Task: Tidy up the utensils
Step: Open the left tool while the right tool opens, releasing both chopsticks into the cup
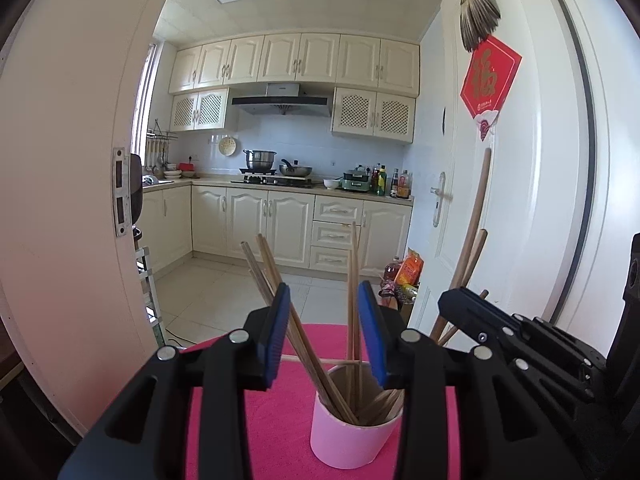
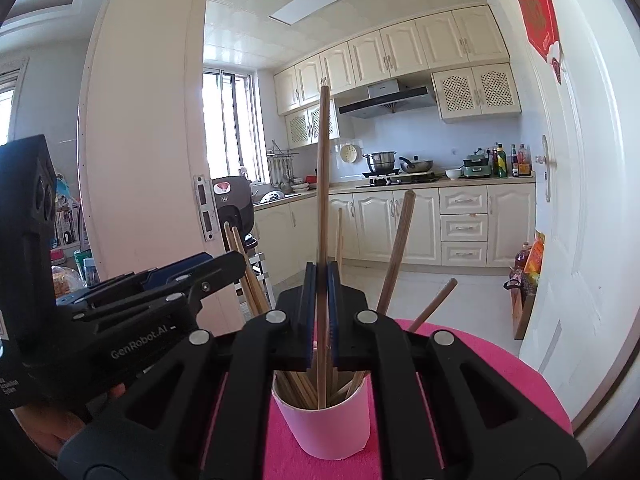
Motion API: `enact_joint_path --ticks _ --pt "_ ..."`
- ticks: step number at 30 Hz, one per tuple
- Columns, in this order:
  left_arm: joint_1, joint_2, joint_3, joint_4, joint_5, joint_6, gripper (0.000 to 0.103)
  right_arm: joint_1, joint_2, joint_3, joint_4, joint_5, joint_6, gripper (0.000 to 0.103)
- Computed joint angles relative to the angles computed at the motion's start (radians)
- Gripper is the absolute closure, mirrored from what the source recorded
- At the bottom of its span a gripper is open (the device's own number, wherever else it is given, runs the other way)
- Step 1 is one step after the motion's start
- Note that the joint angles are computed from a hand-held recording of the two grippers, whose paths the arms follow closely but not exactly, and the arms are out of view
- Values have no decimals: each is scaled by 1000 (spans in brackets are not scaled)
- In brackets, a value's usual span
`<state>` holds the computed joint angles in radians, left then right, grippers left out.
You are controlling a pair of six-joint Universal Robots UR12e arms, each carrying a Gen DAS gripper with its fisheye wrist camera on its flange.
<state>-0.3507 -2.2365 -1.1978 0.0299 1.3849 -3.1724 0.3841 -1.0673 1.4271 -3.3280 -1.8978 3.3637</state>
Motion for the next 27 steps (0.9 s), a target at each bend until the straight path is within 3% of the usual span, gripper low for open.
enact_joint_path --ticks 7,15,17,19,20,27 --pt "-2 16 -25 5 28 25 60 4 3 4 62 -10 20 97" --pt "-3 41 -59 36 62 37 52 15 -16 19 46 -60 48 94" --pt "-1 50 -70 42 63 30 51 22 -20 22 40 -78 43 86" --pt "2 61 -84 51 63 25 50 28 -26 28 29 -95 40 67" --pt "3 67 -92 56 64 22 49 31 -29 31 18 -104 36 52" --pt "17 109 -144 59 64 15 42 48 -52 50 20 -152 -9 51"
